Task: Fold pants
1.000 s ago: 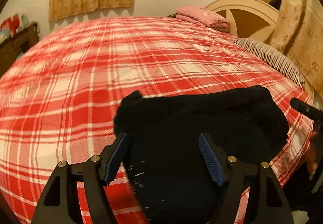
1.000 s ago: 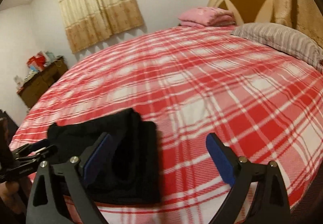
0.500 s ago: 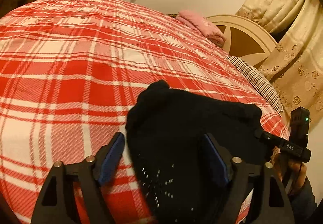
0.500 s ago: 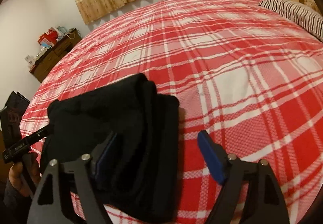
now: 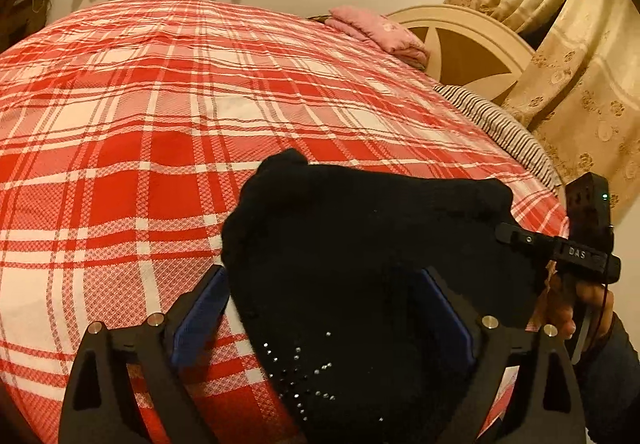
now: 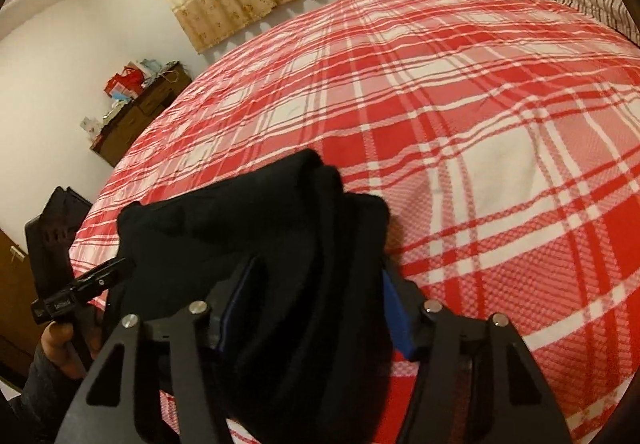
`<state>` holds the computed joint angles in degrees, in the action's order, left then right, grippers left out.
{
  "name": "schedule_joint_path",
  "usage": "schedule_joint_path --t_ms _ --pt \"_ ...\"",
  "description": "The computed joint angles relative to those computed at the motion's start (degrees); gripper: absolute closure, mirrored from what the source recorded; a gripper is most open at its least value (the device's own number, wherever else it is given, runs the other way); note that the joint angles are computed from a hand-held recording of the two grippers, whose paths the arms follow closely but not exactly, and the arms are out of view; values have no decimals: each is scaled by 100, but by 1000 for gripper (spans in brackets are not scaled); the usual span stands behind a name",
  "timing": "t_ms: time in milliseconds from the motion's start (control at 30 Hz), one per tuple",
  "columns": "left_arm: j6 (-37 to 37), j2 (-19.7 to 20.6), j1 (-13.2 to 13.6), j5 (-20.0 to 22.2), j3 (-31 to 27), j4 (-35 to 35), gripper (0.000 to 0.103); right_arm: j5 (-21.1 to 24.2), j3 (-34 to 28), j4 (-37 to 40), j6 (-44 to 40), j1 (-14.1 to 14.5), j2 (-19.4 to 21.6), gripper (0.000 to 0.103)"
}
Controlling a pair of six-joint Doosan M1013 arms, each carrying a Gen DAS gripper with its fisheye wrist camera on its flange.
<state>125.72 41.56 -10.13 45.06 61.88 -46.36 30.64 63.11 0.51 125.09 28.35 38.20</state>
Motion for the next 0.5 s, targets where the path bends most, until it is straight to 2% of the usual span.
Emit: schedule_joint_path --t_ms 33,67,100,133,200,267,333,500 --pt "41 -13 24 -21 35 -114 23 -54 27 177 -121 -16 -12 54" --pt "70 -25 60 -22 71 -240 34 -147 86 429 -289 -43 -42 65" --pt "94 -5 101 95 51 -373 51 -273 157 800 -587 -72 -76 74" --pt "102 25 184 316 24 -666 62 -448 257 1321 -978 -98 -125 75" --pt "335 -16 255 391 106 -1027 80 -552 296 1487 -1184 -69 -186 76" --pt "468 -143 276 220 244 -1053 84 -585 238 1515 -1416 -5 -226 76" --pt "590 -197 327 234 290 -1219 86 -526 83 1439 -1507 54 -214 77" --pt "792 -337 532 -38 351 -1491 87 -14 -843 1426 -1933 111 160 77"
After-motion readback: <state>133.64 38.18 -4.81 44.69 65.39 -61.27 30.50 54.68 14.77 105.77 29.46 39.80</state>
